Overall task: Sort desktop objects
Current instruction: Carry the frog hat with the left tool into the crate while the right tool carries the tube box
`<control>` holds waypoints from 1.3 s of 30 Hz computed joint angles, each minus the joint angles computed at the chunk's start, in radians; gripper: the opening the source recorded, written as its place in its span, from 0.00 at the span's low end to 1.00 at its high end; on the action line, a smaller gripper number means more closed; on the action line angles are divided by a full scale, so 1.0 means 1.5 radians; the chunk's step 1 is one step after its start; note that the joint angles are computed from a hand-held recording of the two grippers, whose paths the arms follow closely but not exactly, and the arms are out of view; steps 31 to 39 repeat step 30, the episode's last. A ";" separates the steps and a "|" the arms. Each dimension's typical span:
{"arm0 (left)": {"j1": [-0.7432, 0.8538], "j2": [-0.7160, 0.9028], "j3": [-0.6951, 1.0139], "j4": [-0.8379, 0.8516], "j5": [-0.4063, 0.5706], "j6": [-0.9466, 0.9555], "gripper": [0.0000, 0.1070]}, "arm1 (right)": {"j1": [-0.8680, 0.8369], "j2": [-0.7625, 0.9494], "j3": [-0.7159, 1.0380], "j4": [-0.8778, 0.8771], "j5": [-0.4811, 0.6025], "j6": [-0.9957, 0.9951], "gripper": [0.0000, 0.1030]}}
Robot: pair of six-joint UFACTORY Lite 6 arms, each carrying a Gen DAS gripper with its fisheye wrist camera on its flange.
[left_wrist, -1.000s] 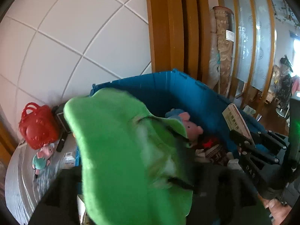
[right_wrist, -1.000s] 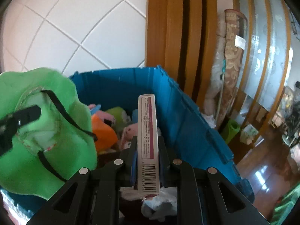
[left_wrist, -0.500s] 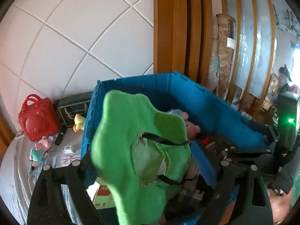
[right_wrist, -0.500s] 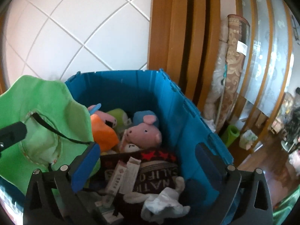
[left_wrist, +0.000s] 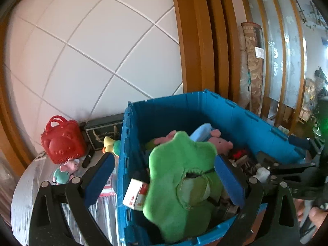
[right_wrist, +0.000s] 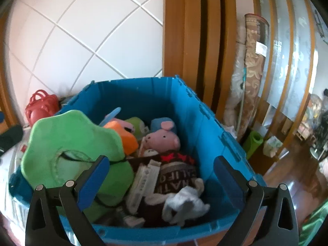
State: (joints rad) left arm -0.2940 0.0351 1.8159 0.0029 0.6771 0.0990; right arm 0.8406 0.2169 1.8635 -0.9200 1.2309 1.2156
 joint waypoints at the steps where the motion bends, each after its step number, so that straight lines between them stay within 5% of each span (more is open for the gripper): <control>1: 0.003 -0.003 -0.003 -0.003 0.001 0.003 0.93 | 0.012 -0.001 0.001 -0.002 0.008 0.006 1.00; 5: 0.012 -0.056 -0.082 0.044 -0.042 -0.049 0.93 | 0.055 0.010 0.026 -0.019 0.043 0.027 1.00; 10: 0.082 -0.064 -0.082 -0.081 -0.011 0.033 0.93 | 0.092 0.052 0.101 -0.023 0.082 0.024 1.00; 26: 0.181 -0.054 -0.077 -0.144 -0.011 0.103 0.93 | 0.090 0.295 0.453 0.030 0.139 -0.106 1.00; 39: 0.182 -0.055 -0.086 -0.153 -0.016 0.113 0.93 | 0.084 0.291 0.440 0.035 0.129 -0.104 1.00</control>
